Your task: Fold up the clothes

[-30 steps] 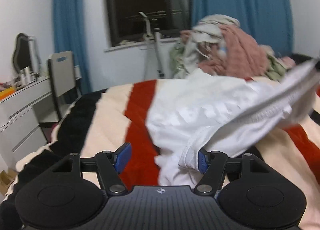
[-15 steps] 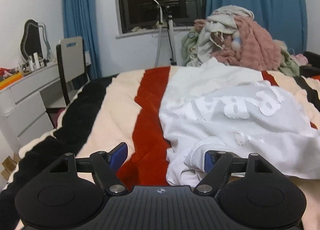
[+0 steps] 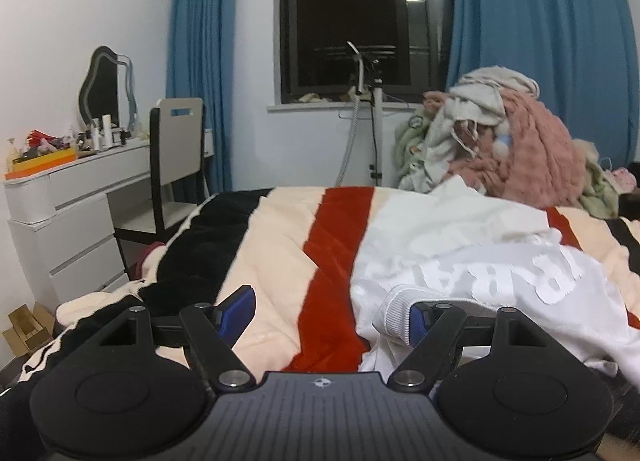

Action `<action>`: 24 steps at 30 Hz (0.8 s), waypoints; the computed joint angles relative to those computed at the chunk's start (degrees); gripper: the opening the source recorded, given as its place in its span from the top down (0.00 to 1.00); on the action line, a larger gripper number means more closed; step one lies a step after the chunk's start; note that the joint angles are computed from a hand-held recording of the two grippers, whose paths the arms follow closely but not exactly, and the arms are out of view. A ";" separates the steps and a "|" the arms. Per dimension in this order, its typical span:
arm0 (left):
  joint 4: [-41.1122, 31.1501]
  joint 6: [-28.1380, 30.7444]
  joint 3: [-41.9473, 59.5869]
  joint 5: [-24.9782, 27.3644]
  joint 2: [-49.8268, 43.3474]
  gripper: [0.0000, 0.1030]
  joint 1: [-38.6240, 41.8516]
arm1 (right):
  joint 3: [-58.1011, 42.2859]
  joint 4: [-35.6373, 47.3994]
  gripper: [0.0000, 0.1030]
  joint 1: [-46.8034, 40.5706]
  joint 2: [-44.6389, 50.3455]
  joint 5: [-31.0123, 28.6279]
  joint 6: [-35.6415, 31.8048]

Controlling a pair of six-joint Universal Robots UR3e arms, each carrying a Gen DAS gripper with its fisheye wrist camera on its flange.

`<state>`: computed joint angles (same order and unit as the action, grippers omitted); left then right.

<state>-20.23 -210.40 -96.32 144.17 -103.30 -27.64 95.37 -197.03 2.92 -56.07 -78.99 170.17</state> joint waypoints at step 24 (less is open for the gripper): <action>-25.17 -12.66 9.92 -1.33 10.95 0.08 0.15 | -6.66 2.59 0.00 -2.70 -9.95 -10.12 7.25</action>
